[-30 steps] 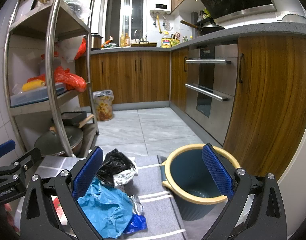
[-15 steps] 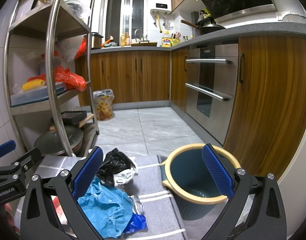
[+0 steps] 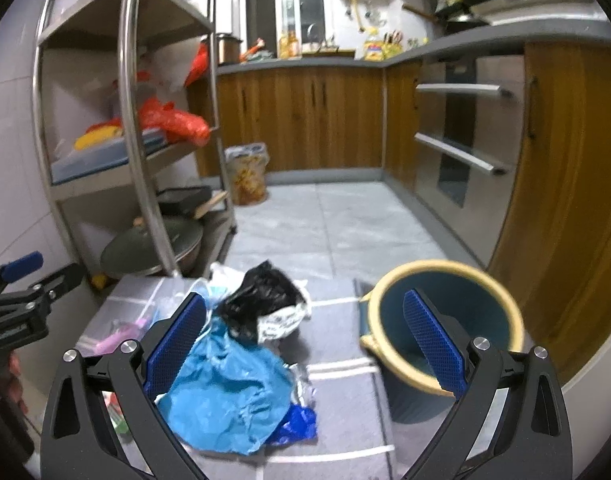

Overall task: Collect trash
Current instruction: 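Lower the right gripper onto the black plastic bag and close it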

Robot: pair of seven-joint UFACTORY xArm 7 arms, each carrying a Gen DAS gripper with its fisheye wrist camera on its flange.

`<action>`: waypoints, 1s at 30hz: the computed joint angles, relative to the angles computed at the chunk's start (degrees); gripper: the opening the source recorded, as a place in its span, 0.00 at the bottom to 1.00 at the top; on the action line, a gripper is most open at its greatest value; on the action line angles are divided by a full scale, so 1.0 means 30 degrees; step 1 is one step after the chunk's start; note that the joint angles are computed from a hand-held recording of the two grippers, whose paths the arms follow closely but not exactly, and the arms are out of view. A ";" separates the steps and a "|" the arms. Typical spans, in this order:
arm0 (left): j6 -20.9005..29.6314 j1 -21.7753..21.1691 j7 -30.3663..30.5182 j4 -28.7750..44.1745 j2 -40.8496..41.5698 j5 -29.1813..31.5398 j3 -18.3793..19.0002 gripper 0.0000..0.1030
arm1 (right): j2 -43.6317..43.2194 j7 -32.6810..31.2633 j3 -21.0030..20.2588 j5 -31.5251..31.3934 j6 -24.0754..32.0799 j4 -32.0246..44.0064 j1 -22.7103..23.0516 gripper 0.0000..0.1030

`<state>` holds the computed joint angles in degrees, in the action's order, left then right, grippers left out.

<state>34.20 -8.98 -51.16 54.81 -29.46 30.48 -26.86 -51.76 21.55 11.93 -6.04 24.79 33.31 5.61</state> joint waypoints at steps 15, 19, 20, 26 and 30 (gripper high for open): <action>0.1277 -0.0518 0.1075 0.1231 0.1387 -0.0251 0.0734 0.95 | 0.5113 -0.1450 -0.1717 0.1692 -0.0113 0.3401 0.1181 0.84; 0.0915 -0.0655 0.0891 0.2215 0.2705 -0.0375 0.1124 0.95 | 0.6757 -0.2091 -0.2197 0.2363 0.0061 0.4378 0.1631 0.71; 0.0969 -0.0731 0.0920 0.2538 0.3165 -0.0320 0.1191 0.94 | 0.7212 -0.2410 -0.2476 0.2735 0.0171 0.4637 0.1914 0.68; 0.1371 -0.1907 0.1706 0.4002 0.5823 -0.0139 0.2196 0.79 | 0.9351 -0.3446 -0.2926 0.4047 0.0509 0.6076 0.2302 0.56; 0.1230 -0.2908 0.2736 0.4821 0.7398 -0.0908 0.3225 0.66 | 1.0242 -0.4236 -0.2982 0.4470 0.0572 0.6547 0.2337 0.46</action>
<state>37.89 -17.70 -42.95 69.27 -7.26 27.76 -17.18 -21.03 8.84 2.98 7.37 26.50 52.95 12.62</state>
